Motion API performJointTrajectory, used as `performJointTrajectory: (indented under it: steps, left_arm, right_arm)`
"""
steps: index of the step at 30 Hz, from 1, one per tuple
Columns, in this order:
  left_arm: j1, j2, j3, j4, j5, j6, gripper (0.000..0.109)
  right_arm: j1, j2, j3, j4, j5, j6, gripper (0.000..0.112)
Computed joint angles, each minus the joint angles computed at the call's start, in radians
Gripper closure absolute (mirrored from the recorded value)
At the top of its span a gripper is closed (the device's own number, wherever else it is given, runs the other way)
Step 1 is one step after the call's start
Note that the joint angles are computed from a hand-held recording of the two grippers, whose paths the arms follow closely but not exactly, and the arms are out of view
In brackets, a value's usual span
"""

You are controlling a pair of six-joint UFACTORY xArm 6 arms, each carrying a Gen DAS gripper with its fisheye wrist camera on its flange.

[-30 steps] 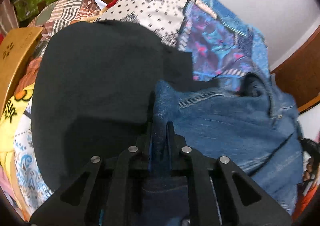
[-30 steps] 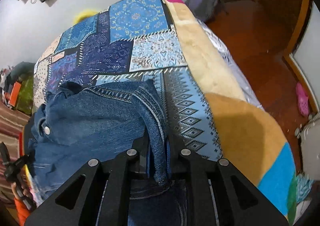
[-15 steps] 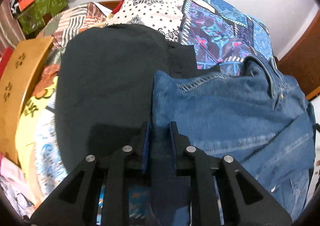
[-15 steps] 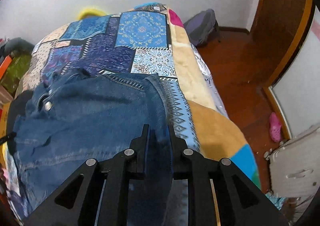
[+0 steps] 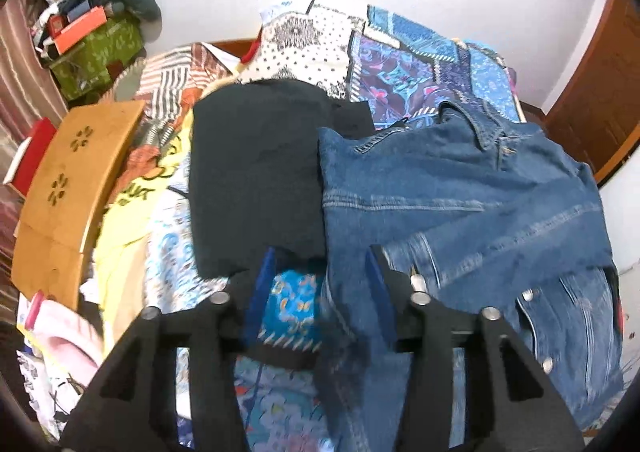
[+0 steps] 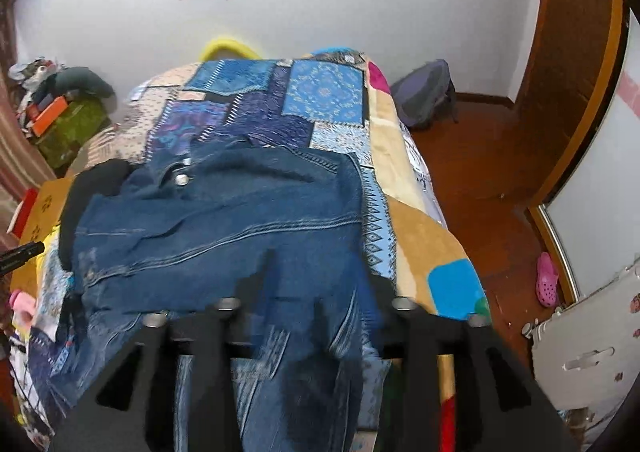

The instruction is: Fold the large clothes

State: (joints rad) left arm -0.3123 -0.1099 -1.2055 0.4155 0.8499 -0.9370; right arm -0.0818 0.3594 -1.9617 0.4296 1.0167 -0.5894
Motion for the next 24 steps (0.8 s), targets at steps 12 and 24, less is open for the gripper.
performJointTrajectory:
  steps: [12,24]
  left_arm:
    - [-0.105,-0.234,0.206,-0.021,0.059,-0.066,0.034]
    - [-0.112,-0.234,0.409,-0.36,-0.099,0.044,0.034]
  right_arm:
    - [-0.035,-0.254,0.346,0.077,-0.017,-0.157,0.045]
    - [-0.105,-0.272,0.424,0.068,0.134,-0.048,0.045]
